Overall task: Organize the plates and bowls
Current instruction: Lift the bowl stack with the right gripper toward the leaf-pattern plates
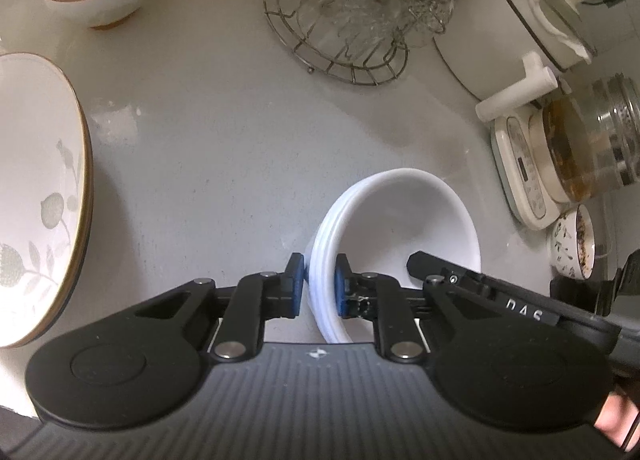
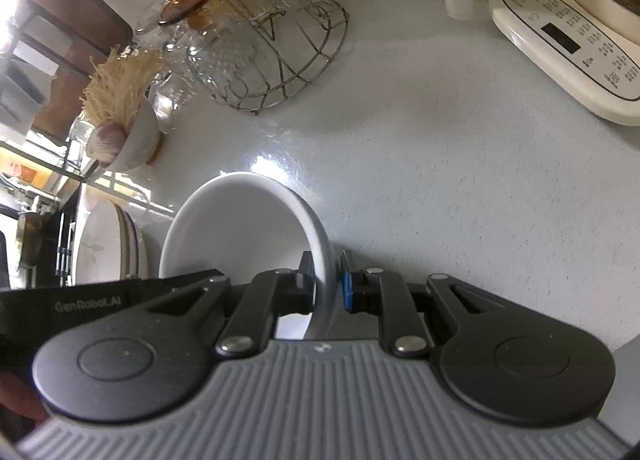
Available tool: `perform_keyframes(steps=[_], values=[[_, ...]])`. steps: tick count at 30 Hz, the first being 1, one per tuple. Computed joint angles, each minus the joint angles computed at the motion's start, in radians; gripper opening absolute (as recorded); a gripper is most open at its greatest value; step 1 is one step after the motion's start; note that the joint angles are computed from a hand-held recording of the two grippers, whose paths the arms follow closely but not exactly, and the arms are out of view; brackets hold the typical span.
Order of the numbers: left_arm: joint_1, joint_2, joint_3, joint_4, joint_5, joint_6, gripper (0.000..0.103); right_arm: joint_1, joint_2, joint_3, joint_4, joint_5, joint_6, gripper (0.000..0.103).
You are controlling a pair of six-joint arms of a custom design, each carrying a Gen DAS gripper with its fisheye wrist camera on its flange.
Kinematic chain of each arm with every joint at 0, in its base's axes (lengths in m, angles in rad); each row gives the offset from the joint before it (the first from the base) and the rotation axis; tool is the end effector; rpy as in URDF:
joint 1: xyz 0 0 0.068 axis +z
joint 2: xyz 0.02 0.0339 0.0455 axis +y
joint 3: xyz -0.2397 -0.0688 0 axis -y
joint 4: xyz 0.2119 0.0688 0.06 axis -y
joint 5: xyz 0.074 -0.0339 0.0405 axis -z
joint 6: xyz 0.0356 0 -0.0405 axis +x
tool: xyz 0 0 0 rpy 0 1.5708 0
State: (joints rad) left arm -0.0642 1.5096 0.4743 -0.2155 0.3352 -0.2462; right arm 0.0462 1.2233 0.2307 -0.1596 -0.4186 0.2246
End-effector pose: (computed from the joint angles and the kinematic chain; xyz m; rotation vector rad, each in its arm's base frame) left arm 0.1978 -0.0244 0.0990 -0.1801 2.8239 -0.5434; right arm 0.1469 0.0213 0.0969 0.1197 2.7129 0.6487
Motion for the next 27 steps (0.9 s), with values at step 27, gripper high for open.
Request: perform_keyframes(steps=[27], values=[[0.013, -0.175, 0.020, -0.182, -0.021, -0.056, 0.018, -0.039, -0.107, 0.097, -0.265, -0.062, -0.074, 0.017]])
